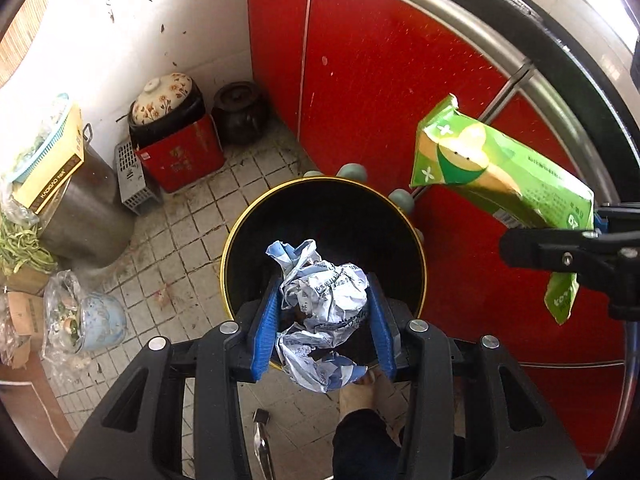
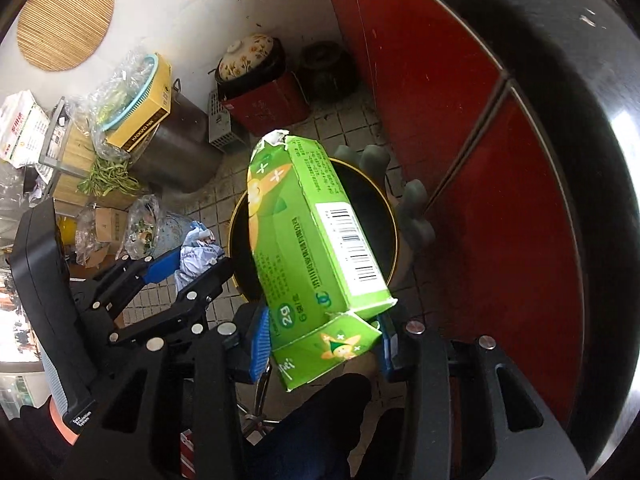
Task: Collect trash
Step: 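Carry wrapper and carton to the bin and release both inside, then swing both tools back to the countertop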
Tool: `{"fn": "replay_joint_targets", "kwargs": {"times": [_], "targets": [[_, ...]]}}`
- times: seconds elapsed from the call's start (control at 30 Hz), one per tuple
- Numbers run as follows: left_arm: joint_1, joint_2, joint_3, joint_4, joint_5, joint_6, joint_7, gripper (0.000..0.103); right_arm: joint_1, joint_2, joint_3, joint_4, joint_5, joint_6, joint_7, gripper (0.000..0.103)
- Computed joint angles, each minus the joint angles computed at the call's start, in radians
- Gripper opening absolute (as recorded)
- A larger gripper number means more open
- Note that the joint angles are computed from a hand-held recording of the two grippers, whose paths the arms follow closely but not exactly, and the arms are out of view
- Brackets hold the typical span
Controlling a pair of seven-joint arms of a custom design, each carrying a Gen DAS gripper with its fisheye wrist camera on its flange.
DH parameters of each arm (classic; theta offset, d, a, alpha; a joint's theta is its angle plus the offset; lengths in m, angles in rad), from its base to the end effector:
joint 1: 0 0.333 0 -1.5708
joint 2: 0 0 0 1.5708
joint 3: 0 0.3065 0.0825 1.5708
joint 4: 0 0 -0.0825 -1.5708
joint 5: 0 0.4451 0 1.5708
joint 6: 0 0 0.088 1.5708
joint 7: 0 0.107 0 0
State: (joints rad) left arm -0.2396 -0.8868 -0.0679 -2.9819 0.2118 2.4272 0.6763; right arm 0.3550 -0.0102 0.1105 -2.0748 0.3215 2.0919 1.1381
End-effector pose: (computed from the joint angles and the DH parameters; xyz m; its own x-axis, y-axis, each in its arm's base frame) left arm 0.3448 -0.1011 0.3664 0.4319 -0.8975 0.0893 -0.8220 -0.4324 -0.3705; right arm 0.5314 0.2843 0.3996 0.6649 -0.7040 -0.2496 -0.7427 -0.6586 -0.1207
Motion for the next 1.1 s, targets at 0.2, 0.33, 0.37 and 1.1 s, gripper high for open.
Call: {"fn": "replay_joint_targets", "kwargs": {"times": [0.2,0.33,0.37,1.1], "targets": [[0.01,-0.001,0.03,-0.021,-0.011,0.029,0.044,0.047,0.019,0.049,0.01,0.038,-0.017,0.016,0.006,0.046],[0.015,-0.004,0.023,-0.021,-0.006,0.021,0.062,0.057,0.027,0.061,0.011,0.053,-0.027,0.007,0.008,0.056],[0.017,-0.009,0.02,-0.022,-0.005,0.017,0.063,0.063,0.029,0.062,0.011,0.056,-0.032,0.003,0.01,0.061],[-0.183,0.308,-0.119,0.532,0.04,-0.031,0.147,0.094,-0.275,-0.467,-0.142,-0.091,0.028,-0.017,-0.076,0.088]]}}
